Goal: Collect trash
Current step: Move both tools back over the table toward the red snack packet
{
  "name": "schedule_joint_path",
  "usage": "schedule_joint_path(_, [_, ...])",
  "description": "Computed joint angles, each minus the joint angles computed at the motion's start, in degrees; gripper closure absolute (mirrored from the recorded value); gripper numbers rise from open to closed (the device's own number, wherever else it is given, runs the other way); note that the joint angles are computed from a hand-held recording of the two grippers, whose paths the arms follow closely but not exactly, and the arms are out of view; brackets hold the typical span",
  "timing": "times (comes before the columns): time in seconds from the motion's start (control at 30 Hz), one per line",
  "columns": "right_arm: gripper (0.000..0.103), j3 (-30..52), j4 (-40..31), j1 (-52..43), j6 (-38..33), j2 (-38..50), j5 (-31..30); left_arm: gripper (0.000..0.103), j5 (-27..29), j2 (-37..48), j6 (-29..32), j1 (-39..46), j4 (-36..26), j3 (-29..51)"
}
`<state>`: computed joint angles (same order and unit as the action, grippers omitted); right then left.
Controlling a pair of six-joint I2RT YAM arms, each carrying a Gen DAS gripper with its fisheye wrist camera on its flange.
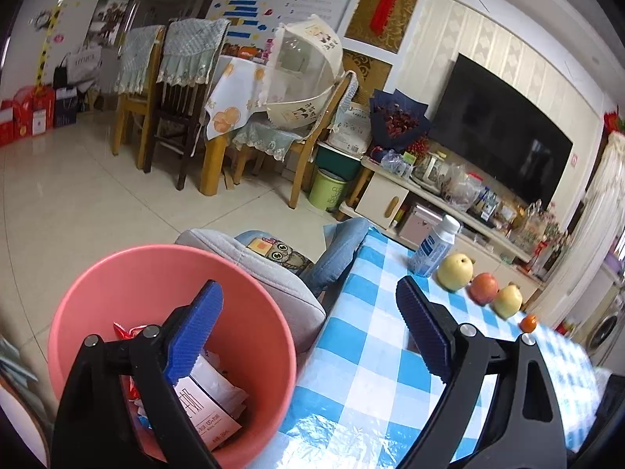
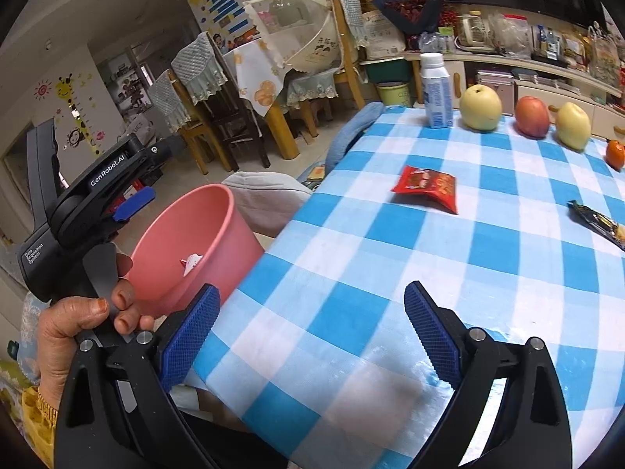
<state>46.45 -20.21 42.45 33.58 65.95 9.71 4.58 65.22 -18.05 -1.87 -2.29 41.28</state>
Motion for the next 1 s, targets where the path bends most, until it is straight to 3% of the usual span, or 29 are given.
schedule_joint_path(0.4, [0.009, -3.63, -4.39, -0.28, -1.41, -7.75, 5.36, 0.012, -3.88, -1.52, -1.11, -7.39, -1.24, -0.89])
schedule_joint_path(1.0, [0.009, -9.23, -10.13, -9.32, -6.30, -19.28, 5.14, 0.012, -17.92, 1.44, -0.56, -23.53, -3.68, 0.88])
